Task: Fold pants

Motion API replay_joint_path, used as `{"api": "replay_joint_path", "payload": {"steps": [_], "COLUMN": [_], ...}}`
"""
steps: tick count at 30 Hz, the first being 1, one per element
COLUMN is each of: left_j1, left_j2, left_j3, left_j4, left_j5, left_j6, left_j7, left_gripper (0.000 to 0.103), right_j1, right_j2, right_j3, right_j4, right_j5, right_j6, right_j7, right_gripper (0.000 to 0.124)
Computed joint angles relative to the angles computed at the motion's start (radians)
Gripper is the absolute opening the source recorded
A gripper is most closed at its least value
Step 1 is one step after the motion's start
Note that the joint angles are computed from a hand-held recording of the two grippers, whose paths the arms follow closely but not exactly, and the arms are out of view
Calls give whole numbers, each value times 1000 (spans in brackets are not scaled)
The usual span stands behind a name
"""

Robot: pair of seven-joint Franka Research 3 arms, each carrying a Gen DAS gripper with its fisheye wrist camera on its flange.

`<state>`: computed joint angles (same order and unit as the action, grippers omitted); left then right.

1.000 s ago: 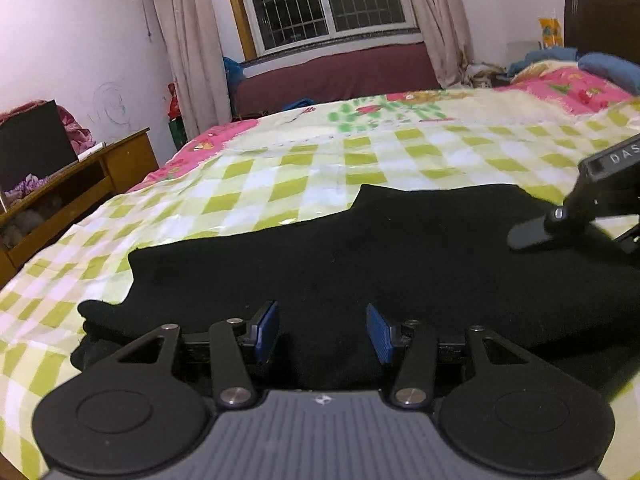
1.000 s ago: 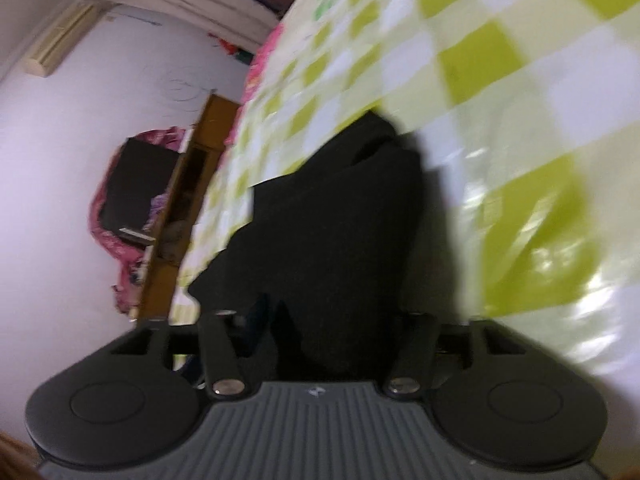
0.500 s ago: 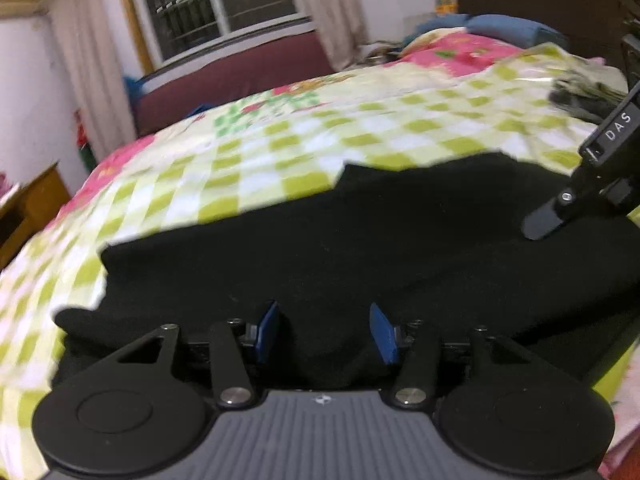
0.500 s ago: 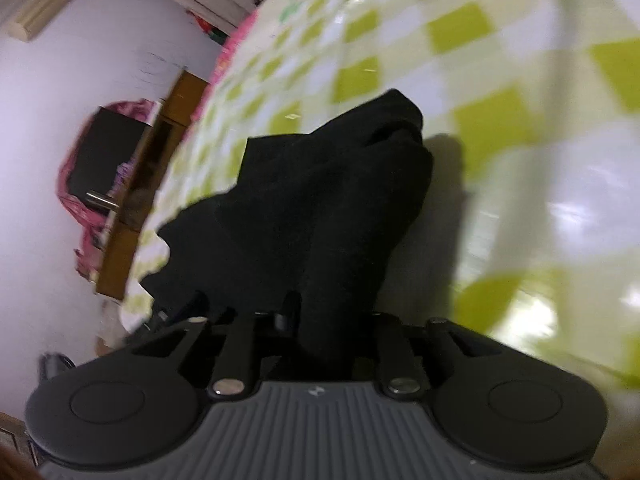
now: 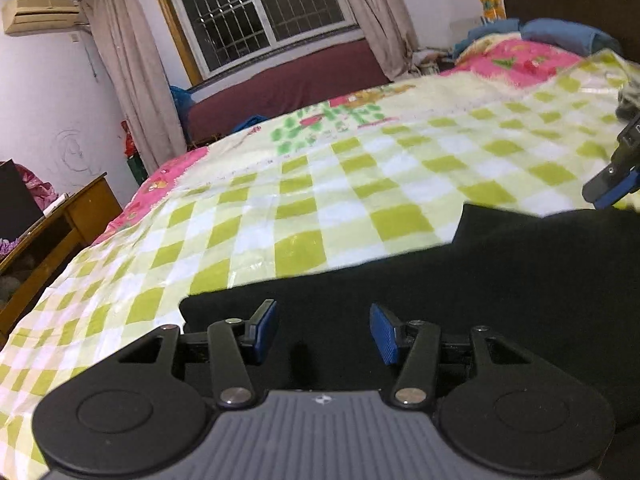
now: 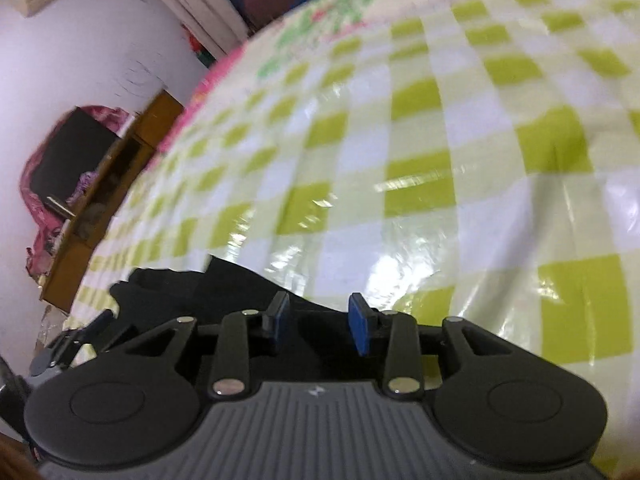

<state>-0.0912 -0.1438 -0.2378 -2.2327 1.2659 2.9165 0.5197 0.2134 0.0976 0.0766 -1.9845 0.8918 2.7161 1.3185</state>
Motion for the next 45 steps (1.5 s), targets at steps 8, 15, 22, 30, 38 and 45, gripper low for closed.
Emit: {"api": "replay_joint_path", "payload": {"steps": [8,15,22,30,38,45], "left_j1": [-4,-29,-28,-15,39,23], "left_j2": [28,26,-16,-35,-19,17], "left_j3": [2,9,-1,11,-2,31], "left_j4": [14,13,-7,-54,-16,0], "left_j5": [69,99,68,10,143,206], "left_j6": [-16,-48,-15,-56,4,12], "left_j7": [-1,0,17,66,-68,-115], "left_gripper": [69,70,70,77,77,77], "right_j1": [-8,-5,58,49,42,64], "right_j2": [-60,-157,-184,-10,65,290], "right_j3": [-20,-57,-43,-3,31,24], "right_j4": [-78,-155,-166,-67,123,408], "right_j5": [-3,10,202,-56,17,-213], "right_j6": [-51,-78,-73,30,-29,-217], "right_j7": [4,-67,-326,-45,-229,-101], "right_gripper": [1,8,12,0,49,18]}}
